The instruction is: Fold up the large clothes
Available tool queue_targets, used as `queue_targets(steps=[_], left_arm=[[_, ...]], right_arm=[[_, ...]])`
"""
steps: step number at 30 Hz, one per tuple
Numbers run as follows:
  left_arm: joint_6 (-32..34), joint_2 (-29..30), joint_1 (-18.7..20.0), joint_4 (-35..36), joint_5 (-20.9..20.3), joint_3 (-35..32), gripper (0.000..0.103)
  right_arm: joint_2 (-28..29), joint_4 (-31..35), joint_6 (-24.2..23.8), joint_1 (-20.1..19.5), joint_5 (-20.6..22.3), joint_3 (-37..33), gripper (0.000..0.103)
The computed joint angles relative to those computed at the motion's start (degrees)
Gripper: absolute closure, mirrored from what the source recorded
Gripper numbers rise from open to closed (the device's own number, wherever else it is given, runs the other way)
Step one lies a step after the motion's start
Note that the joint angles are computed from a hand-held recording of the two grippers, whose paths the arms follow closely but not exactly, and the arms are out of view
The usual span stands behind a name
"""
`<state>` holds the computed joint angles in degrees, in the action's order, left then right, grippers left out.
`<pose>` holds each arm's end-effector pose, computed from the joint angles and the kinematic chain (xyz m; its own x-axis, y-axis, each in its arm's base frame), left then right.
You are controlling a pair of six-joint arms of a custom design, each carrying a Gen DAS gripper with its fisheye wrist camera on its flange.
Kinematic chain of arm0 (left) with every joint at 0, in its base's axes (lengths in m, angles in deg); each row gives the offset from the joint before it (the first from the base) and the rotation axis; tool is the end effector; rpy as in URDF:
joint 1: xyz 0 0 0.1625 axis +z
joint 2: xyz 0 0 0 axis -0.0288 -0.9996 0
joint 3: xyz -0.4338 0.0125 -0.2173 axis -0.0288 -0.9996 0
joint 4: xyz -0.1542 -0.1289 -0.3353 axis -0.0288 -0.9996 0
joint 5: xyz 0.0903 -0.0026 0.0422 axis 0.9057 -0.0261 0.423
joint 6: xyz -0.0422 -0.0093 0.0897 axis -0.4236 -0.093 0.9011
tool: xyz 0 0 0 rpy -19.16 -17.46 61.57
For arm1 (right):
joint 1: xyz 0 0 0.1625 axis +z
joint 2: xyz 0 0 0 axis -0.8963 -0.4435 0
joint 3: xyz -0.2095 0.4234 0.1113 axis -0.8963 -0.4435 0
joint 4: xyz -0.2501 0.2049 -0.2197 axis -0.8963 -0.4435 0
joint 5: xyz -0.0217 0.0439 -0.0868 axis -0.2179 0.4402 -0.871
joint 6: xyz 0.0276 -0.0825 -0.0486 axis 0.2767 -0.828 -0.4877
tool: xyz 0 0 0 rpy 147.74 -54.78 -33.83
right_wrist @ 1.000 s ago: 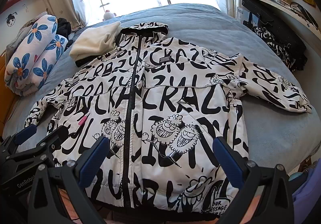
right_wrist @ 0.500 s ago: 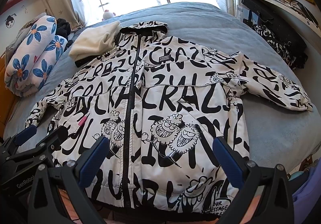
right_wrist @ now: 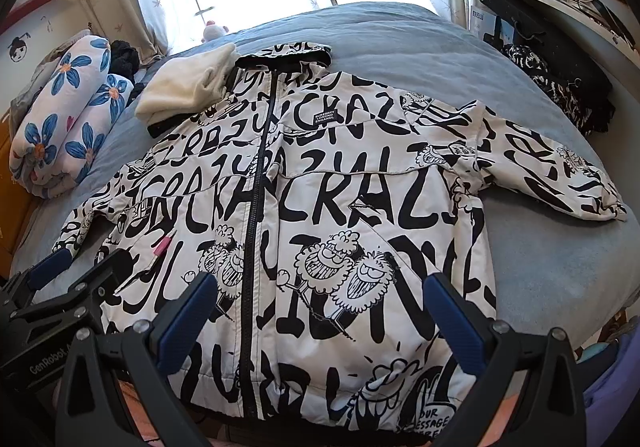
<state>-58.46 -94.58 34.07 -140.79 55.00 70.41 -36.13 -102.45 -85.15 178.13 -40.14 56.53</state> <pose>-0.3054 -0.4551 0.2671 -0.6443 -0.4047 -0.6489 0.2209 0.7139 -0.6645 0.3359 -0.5488 0.1813 -0.7460 -0.3350 0.5756 -0.5517 0.7949 -0.2523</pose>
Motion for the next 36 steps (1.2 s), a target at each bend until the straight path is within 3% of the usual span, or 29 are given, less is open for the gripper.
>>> queue_targets(steps=[17, 20, 24, 30, 36], left_arm=[[1.33, 2.91, 2.06, 3.17, 2.58, -6.11, 0.001], [3.87, 3.54, 2.55, 1.85, 3.59, -7.35, 0.001], [8.46, 5.08, 3.03, -0.15, 5.91, -9.8, 0.001], [12.53, 8.25, 3.58, 0.4, 8.68, -14.71, 0.001], [23.55, 10.98, 4.04, -9.96, 12.13, -16.52, 0.001]], right_arm=[[-0.16, 2.84, 2.99, -0.59, 1.92, -1.54, 0.0], [-0.97, 4.97, 4.81, -0.82, 3.1, -2.58, 0.0], [-1.2, 7.59, 5.71, -0.23, 1.57, -5.25, 0.0], [-0.79, 1.26, -1.28, 0.97, -2.92, -8.68, 0.0], [1.47, -9.78, -12.96, -0.33, -9.29, -15.12, 0.0]])
